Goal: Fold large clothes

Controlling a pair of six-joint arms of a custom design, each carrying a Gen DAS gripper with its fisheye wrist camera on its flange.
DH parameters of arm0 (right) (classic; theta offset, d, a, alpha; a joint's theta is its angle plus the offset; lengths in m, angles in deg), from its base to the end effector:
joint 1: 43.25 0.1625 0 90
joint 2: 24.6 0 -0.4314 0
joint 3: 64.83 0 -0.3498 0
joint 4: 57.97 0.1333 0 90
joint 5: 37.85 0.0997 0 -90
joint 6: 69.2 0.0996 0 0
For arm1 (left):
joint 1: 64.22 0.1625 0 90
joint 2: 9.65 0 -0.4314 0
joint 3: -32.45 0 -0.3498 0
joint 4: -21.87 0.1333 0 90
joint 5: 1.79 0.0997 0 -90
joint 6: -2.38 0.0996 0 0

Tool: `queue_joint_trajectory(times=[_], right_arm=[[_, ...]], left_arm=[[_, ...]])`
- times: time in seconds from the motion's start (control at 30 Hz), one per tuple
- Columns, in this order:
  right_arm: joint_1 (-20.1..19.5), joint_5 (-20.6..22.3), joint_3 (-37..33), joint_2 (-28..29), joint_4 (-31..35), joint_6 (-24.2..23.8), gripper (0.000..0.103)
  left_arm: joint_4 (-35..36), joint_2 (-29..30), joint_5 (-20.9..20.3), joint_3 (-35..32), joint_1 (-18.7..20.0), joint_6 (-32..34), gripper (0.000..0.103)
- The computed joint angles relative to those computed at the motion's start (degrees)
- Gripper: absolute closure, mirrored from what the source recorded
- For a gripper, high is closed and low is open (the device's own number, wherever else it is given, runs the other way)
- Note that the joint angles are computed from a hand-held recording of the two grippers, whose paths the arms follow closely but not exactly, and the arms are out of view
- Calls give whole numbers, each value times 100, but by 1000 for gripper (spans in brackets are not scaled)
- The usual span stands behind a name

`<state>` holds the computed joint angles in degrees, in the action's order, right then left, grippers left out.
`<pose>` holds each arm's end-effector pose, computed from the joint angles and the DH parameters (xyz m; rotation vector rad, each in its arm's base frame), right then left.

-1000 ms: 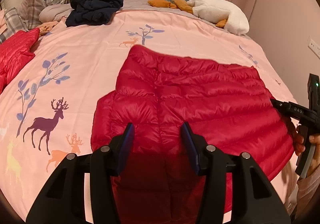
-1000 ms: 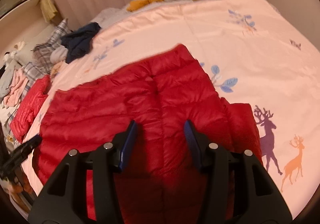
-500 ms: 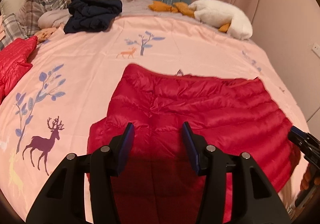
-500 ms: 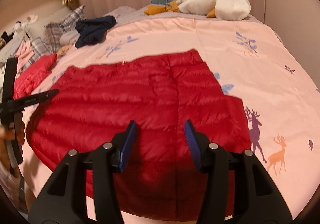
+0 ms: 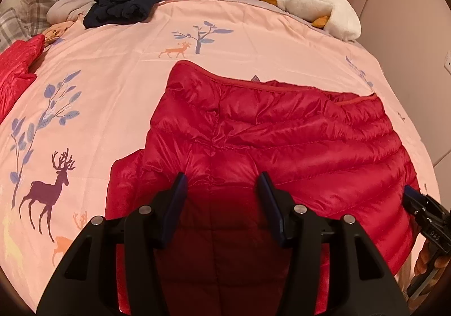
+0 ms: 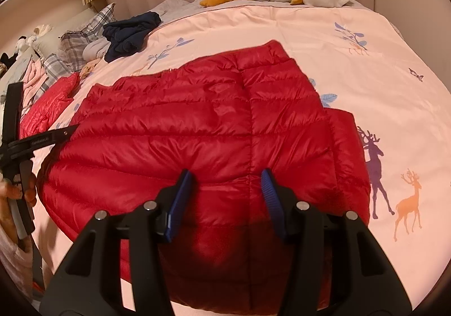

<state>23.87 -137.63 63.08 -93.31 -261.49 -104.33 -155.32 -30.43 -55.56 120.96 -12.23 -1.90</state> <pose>-0.0769 -0.4816 0.2877 0.1494 -2.3663 0.9646 -0.2530 -0.6357 -0.0507 0.6100 2.5111 -0.7171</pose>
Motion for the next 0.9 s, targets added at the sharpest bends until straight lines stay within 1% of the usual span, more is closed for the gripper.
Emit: queue_joint_trajectory(times=[0.13, 0.23, 0.37, 0.47, 0.57, 0.67, 0.7, 0.77, 0.83, 0.9], right_arm=[[42, 99, 166, -93, -279, -66, 47], [41, 306, 358, -183, -539, -124, 45], [41, 634, 598, -248, -791, -163, 43], [122, 684, 655, -184, -887, -262, 40], [270, 515, 630, 37, -1031, -433, 37], [353, 339, 556, 216, -992, -535, 36], [398, 210, 507, 322, -1017, -578, 34], [446, 44, 453, 471, -1106, -626, 32], [461, -82, 387, 568, -1067, -626, 31], [442, -138, 350, 635, -1048, -633, 31]], left_arm=[[-415, -119, 142, 362, -149, 28, 49], [-830, -199, 372, 698, -322, 262, 47], [-1325, -247, 539, 1104, -561, 541, 47], [-1609, -192, 631, 1291, -724, 683, 47], [-1838, -47, 749, 1381, -856, 784, 40], [-1862, 80, 860, 1374, -910, 818, 40], [-1850, 127, 902, 1354, -921, 817, 40], [-1793, 186, 936, 1312, -899, 768, 39], [-1711, 219, 992, 1271, -865, 694, 31], [-1647, 235, 983, 1243, -825, 618, 30]])
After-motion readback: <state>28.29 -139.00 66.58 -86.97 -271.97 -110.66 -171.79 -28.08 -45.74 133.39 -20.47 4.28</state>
